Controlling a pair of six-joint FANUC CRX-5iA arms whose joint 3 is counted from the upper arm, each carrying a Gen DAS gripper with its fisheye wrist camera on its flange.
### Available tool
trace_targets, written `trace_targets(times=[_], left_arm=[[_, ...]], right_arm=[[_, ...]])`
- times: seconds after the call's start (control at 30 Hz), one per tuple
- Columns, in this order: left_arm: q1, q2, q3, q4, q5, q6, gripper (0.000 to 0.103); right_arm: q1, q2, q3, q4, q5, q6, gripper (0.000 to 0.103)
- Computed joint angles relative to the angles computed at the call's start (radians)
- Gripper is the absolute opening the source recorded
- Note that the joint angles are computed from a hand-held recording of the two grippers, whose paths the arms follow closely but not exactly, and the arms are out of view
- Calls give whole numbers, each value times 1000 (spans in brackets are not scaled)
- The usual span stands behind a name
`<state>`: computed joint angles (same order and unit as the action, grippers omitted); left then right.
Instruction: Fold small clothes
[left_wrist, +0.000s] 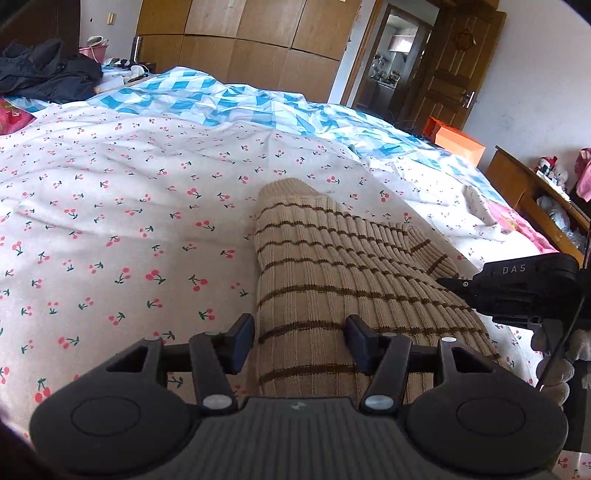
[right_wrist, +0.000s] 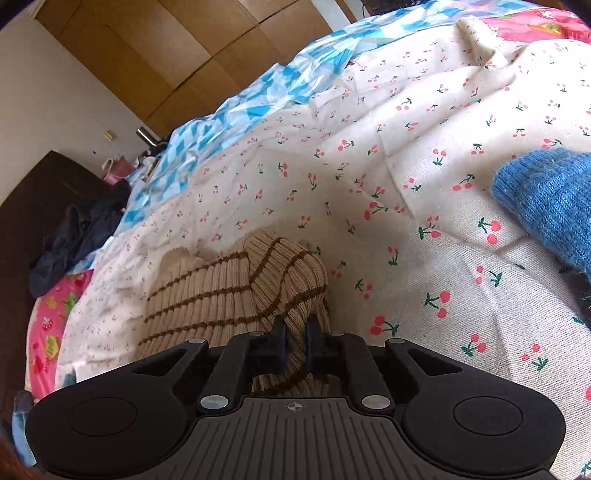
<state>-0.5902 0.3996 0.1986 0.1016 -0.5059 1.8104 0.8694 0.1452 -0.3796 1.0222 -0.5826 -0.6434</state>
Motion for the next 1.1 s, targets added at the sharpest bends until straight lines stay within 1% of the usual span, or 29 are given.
trace_targets(times=[0.07,0.13,0.2,0.27,0.3,0.37,0.4,0.43,0.47,0.53,0.57,0.6,0.63,0.67,0.7,0.8,0.87,0.93,1.0,1.03,1.1], left_arm=[[1,-13,-13,5,6,-8,60],[-4,-31,-21,-22,14,5,59],[-9,-53,-33,-57,23,24,59],[-15,-71,-34,-103,12,51,59],[-18,-78,-35,-124,2,64,59],[-21,-85,-44,-131,-15,57,59],[-24,-81,-36,-138,-43,56,59],[-28,-69,-15,-146,-91,57,59],[-30,-57,3,-152,-134,60,59],[-28,-46,2,-127,-171,49,59],[-26,-48,-6,-113,-177,45,59],[-24,-54,-17,-100,-177,38,59],[-25,-63,-24,-104,-179,43,59],[-26,-72,-29,-111,-179,49,59],[-27,-82,-36,-115,-179,52,59],[-30,-101,-48,-119,-191,64,59],[-35,-105,-47,-134,-209,74,59],[-40,-106,-47,-139,-229,68,59],[-45,-107,-45,-146,-246,67,59],[-47,-111,-47,-148,-251,63,59],[-53,-121,-52,-161,-254,64,59]], right_arm=[[12,-12,9,-34,-23,46,16],[31,-23,11,-29,-64,51,16],[69,-29,26,-19,-144,65,16],[115,-31,44,-9,-220,98,16],[137,-35,46,2,-241,111,16],[180,-44,44,18,-246,134,16],[199,-46,41,17,-233,150,16],[212,-49,36,6,-211,163,16],[220,-45,41,-24,-196,189,15],[243,-3,98,-167,-251,299,13],[245,18,120,-225,-278,330,9],[245,24,126,-246,-291,330,6],[251,19,119,-242,-296,299,6],[256,13,116,-231,-300,280,8],[264,5,113,-205,-310,261,15],[301,4,129,-150,-373,252,16],[324,9,136,-134,-406,250,16],[335,18,148,-171,-420,266,16],[330,38,182,-269,-435,311,15],[334,45,188,-293,-450,311,14],[349,43,183,-276,-465,288,15]])
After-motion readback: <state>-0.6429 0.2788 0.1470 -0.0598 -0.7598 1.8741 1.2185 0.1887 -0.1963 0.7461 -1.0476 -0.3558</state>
